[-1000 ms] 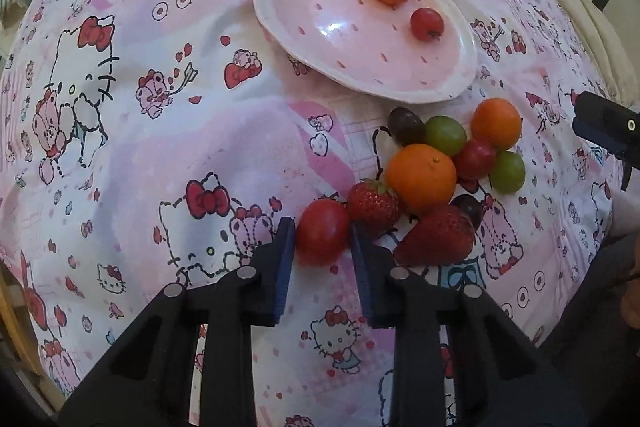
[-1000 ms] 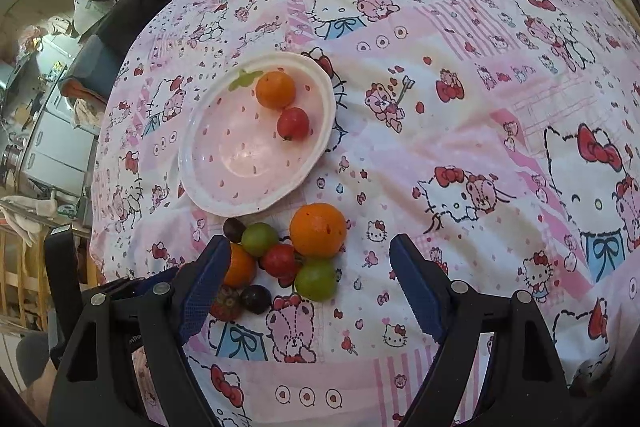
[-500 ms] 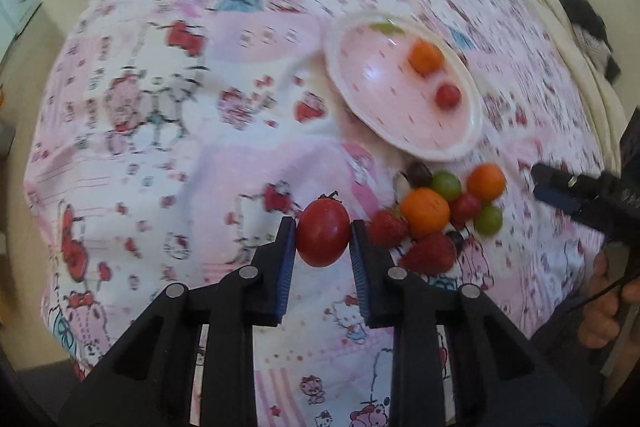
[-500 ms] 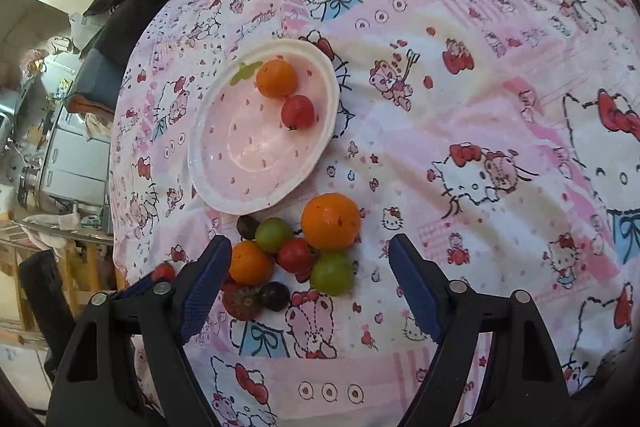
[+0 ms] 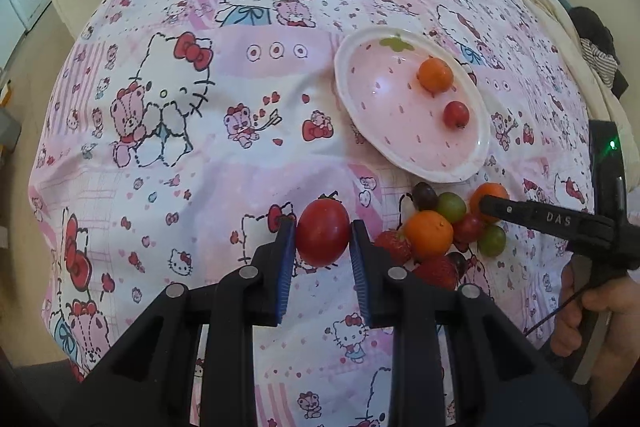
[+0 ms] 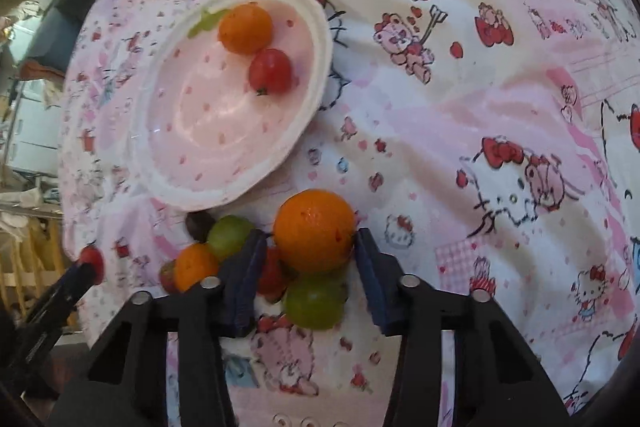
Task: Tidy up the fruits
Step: 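Carry both fruits onto the white plate and open both grippers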
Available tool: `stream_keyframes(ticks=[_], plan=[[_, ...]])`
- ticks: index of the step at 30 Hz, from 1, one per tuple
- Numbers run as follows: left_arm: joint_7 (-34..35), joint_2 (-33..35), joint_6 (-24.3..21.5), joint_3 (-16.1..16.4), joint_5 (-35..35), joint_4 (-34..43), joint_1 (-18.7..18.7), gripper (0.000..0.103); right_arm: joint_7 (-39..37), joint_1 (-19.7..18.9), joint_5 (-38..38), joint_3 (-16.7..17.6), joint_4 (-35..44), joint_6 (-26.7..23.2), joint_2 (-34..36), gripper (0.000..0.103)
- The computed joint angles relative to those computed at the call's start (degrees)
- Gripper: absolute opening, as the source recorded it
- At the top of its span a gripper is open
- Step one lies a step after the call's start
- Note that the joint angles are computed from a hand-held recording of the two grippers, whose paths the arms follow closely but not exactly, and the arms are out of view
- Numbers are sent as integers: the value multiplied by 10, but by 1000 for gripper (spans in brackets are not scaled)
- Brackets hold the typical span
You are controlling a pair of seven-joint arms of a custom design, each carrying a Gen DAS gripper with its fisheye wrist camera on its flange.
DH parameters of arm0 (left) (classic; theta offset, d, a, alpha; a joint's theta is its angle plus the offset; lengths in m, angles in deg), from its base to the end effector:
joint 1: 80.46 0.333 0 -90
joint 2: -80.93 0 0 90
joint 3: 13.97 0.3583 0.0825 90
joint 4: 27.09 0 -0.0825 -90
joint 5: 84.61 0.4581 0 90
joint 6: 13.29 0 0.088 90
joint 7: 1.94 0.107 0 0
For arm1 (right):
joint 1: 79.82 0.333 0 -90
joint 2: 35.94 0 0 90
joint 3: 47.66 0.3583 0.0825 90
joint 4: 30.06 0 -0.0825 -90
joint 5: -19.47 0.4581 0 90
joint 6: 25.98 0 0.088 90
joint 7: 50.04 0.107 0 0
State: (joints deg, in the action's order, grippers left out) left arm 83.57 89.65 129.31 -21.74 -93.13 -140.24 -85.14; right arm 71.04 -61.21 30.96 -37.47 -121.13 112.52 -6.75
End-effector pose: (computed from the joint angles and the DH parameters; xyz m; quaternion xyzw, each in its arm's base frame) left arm 0.6731 -0.1446 0.4348 -0.6829 0.7051 -0.1830 0.0547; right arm 0.7115 0.3676 0.3773 -0.6184 0.7604 0.0727 0.1847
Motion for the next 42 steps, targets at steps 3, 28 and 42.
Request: stream_keyframes(ticks=[3,28,42], plan=[[-4,5,-4,0,-6,7,0,23,1,4,-13,-5,-10,6,-10,39],[-119,-41,172,16,117,-35,2,23,32,-19,9,-4,-186,258,-160,39],[-13,72,147,8,78,124,-8,23,-86,-52,41,41,25,202,-15,39]])
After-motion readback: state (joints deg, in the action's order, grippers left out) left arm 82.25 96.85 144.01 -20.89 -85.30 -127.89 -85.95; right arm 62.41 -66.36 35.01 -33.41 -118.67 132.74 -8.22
